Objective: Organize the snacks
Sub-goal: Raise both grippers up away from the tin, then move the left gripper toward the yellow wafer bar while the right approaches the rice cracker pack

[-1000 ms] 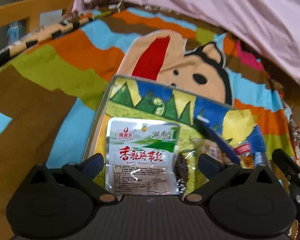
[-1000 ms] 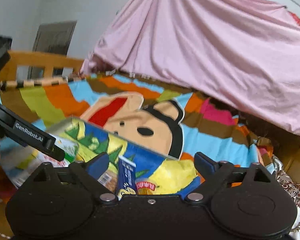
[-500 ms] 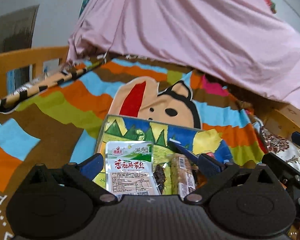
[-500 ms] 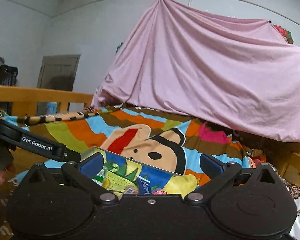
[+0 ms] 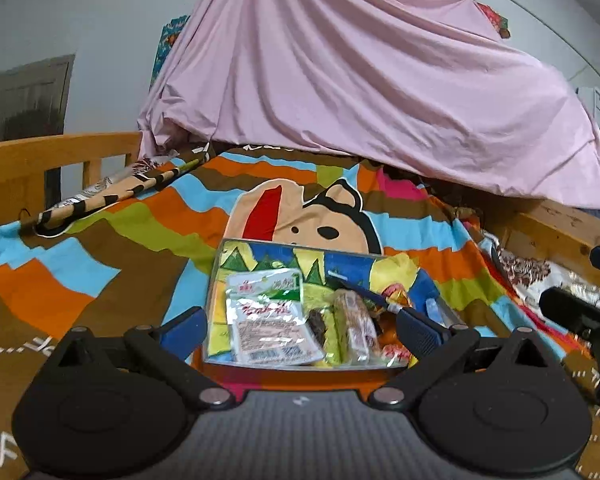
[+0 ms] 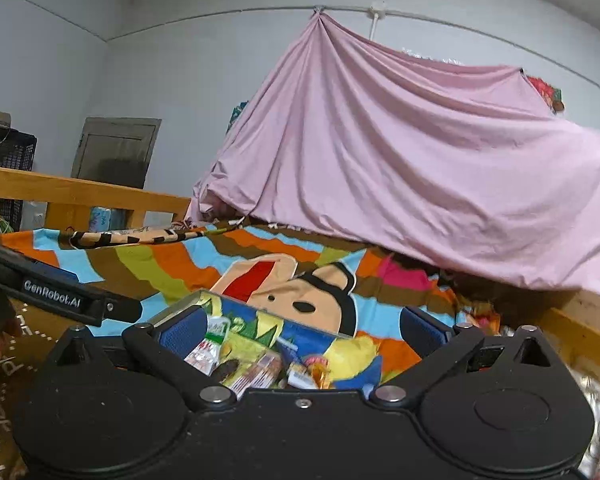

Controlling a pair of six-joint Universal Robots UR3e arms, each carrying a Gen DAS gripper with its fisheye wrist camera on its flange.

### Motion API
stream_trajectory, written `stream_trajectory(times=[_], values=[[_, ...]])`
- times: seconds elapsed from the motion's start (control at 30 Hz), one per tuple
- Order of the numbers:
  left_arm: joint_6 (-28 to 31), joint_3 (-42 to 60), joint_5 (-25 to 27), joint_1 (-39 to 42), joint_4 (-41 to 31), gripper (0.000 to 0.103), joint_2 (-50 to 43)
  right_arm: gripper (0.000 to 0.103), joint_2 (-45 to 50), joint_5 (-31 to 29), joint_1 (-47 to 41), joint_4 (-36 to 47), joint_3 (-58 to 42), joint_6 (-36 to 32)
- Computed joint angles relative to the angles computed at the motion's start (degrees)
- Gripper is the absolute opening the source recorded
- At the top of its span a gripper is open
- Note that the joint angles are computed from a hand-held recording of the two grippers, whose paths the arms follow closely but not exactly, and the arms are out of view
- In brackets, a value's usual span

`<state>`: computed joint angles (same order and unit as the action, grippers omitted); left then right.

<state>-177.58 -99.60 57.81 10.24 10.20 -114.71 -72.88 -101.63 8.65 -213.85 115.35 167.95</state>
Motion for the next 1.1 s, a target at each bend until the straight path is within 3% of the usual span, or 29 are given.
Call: stream_trajectory(times=[0.5,1.1], values=[[9.6,-20.4,-2.7,5.9,4.4,0.103,10.5,0.102,-4.3,-6.0,5.5,4.6,8.7,5.9],[15.8,-21.5,-2.9,5.9,-1.7,0.103,10.6,0.102,-7.8,-6.9,5.5,9.9,19.9,11.9]])
